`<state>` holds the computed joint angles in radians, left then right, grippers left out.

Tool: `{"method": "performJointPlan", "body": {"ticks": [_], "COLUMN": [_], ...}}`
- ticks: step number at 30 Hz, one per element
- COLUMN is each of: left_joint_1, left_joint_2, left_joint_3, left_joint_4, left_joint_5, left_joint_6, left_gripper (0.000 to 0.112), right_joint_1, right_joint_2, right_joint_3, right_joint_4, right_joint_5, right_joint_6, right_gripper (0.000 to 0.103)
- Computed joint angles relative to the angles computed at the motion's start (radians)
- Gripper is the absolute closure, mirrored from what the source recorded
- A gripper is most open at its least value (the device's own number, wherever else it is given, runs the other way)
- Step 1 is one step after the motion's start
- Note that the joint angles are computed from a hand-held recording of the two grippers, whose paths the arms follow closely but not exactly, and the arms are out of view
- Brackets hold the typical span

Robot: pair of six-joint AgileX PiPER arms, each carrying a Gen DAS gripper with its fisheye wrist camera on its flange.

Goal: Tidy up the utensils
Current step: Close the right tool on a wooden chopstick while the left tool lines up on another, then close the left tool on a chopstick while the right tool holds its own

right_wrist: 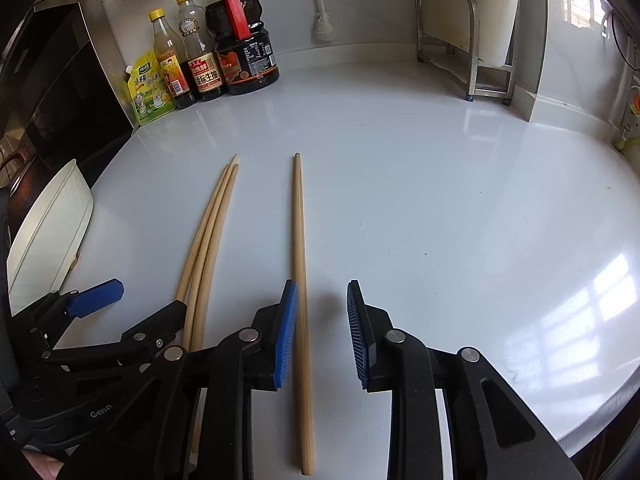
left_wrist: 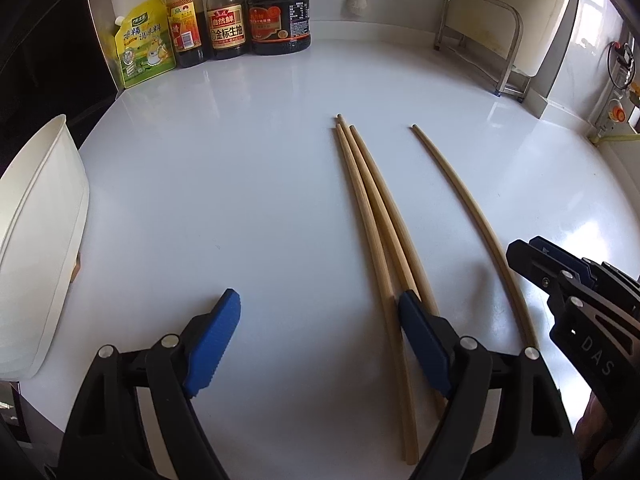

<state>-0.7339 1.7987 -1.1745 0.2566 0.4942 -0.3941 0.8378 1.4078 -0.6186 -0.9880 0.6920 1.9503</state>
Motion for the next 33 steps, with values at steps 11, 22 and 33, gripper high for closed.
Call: {"method": "performJointPlan", "body": {"ticks": [11,22,33], "left_joint_1": [0.041,0.083,0.068], "left_joint_2": [-0.037,-0.093,-0.053], "left_joint_3": [0.035,0.098,0.046], "left_joint_4": [-0.046,-0.074,-0.023], "left_joint_5": [-0.026,-0.019,0.004], "left_joint_6": [0.076,0.128,0.092], "left_gripper": [0.088,0.099,0.064], "right_joint_1": [0.008,0.013,-0.023], "right_joint_2": [0.015,0.024,0.047], "right_joint_3": [-0.008,-0.012,-0.037], "right_joint_4": [0.000,-0.005,0.017], "right_joint_5": [0.001,-0.002,-0.008], "right_joint_6": [0.004,-0.001,-0.057], "right_gripper": [0.078,0.078,0.065]}}
